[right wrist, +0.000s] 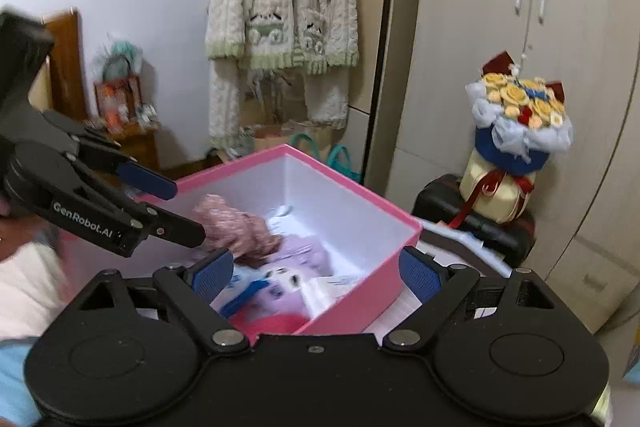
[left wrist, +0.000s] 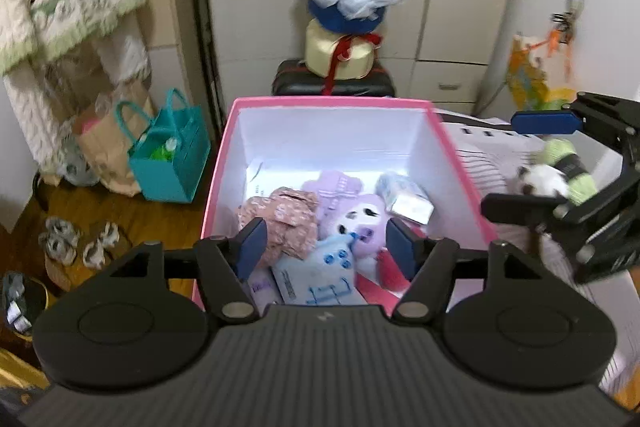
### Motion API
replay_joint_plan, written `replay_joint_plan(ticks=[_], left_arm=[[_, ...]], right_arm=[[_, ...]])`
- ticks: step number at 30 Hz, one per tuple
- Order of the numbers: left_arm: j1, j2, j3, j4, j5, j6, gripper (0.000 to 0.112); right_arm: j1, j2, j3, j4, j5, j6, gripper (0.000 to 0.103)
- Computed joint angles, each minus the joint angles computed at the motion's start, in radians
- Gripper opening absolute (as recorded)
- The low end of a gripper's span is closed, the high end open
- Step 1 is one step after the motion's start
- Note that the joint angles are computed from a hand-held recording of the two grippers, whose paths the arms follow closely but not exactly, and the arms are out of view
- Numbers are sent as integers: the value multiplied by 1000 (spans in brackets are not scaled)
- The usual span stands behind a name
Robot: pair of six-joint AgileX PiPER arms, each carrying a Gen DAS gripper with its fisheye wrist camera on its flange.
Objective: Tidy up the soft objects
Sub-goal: 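Carry cloth and soap over the pink box and open both grippers to release them, then move both grippers back toward the green yarn ball on the bed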
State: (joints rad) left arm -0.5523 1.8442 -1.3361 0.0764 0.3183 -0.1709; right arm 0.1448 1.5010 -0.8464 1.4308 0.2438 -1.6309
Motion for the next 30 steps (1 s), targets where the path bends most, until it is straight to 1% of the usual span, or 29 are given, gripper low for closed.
replay_joint_plan(ticks=[1,2,4,6,8,11,12,15,18,21,23,25,28,30], left_arm=[[-7,-30,27,-6,-6,10,69],[-13,-57,50,-22,-10,30,71],[-24,-112,90,-70,-10,88,74],[-46,-168,133,-63,-8,85,76],[-69,-220,171,-70,-3,107,80],[-111,-284,210,-79,25,129,82],[-125,-301,221,-72,32,131,84],[-194,-352,257,10,52,69,89],[-260,-374,276,62,62,31,93],[-320,-366,278,93,62,7,97],[-358,-340,266,106,66,-6,100],[-392,-305,239,124,89,-34,100],[-420,-239,186,47,100,32,100],[-436,-200,146,28,110,37,100]], right_arm=[[-25,-42,22,-68,42,83,92],[-47,-63,32,-99,75,127,92],[-95,-130,71,-141,148,191,92],[-142,-192,107,-180,212,244,92],[-178,-250,142,-229,251,285,92],[-189,-350,187,-386,266,379,92],[-189,-387,201,-454,272,435,92],[-218,-486,221,-619,331,581,94],[-278,-575,251,-673,400,623,96],[-391,-665,301,-649,475,557,96],[-509,-710,333,-601,555,469,96],[-662,-747,370,-553,654,365,96],[-894,-777,417,-502,790,195,96],[-1014,-774,441,-481,843,100,96]])
